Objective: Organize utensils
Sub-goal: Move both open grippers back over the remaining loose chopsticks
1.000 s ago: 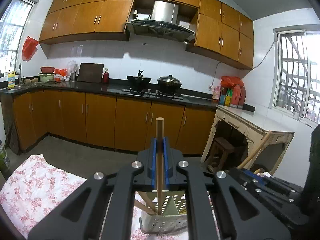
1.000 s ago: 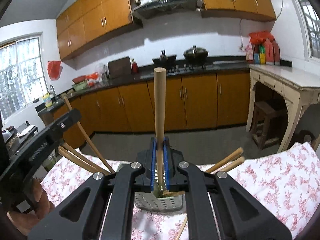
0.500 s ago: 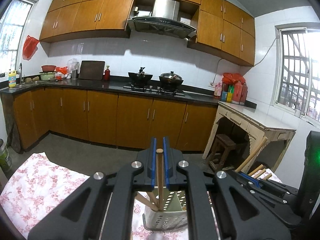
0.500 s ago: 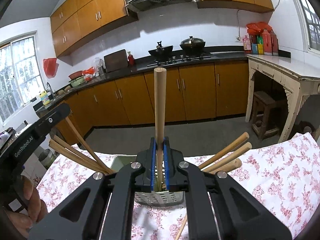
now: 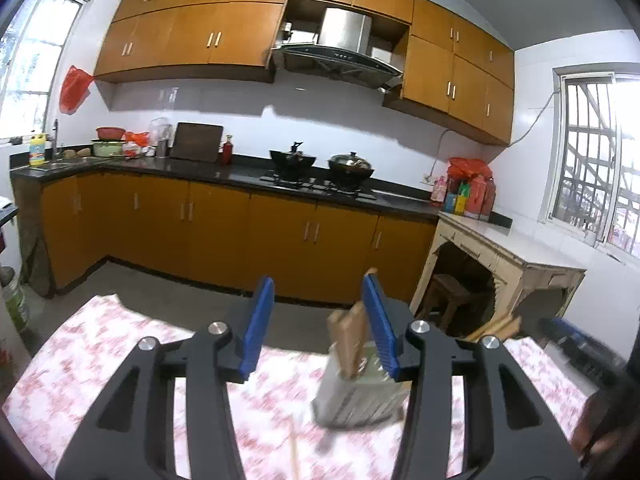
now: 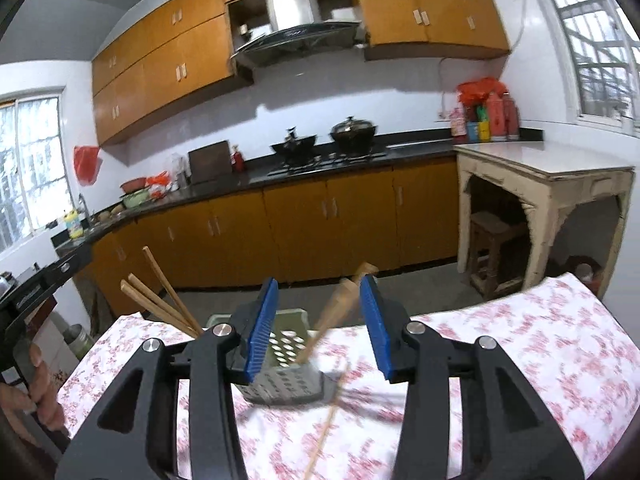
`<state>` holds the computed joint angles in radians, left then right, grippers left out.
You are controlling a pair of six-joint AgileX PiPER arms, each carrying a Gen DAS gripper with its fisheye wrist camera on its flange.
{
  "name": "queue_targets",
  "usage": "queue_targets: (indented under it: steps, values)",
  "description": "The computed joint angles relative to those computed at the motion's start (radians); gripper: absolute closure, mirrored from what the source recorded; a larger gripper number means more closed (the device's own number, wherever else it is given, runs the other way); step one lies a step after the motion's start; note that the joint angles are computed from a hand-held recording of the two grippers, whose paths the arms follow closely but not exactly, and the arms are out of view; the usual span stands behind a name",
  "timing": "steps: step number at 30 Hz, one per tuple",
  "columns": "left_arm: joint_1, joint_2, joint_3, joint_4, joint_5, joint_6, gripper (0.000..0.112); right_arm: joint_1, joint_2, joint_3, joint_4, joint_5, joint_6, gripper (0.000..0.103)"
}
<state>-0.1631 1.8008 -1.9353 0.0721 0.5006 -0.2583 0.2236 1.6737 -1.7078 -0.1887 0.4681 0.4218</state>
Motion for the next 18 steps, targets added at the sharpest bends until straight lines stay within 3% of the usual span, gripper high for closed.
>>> queue_targets:
  steps: [5,10,14,18]
  values:
    - [0.026,-0.121,0.293,0.071,-0.066,-0.041,0.06,-0.038,-0.049,0.179,0.012,-0.016,0.035,0.058]
    - [0.039,-0.113,0.462,0.127,-0.049,-0.117,0.06,-0.008,0.026,0.287,0.081,-0.023,0.03,0.058]
    - [0.052,-0.104,0.568,0.088,-0.056,-0.115,0.06,0.057,0.122,0.278,0.176,-0.016,-0.064,0.059]
    - [0.058,-0.101,0.624,0.054,-0.067,-0.083,0.06,0.139,0.228,0.193,0.063,0.045,0.002,0.06]
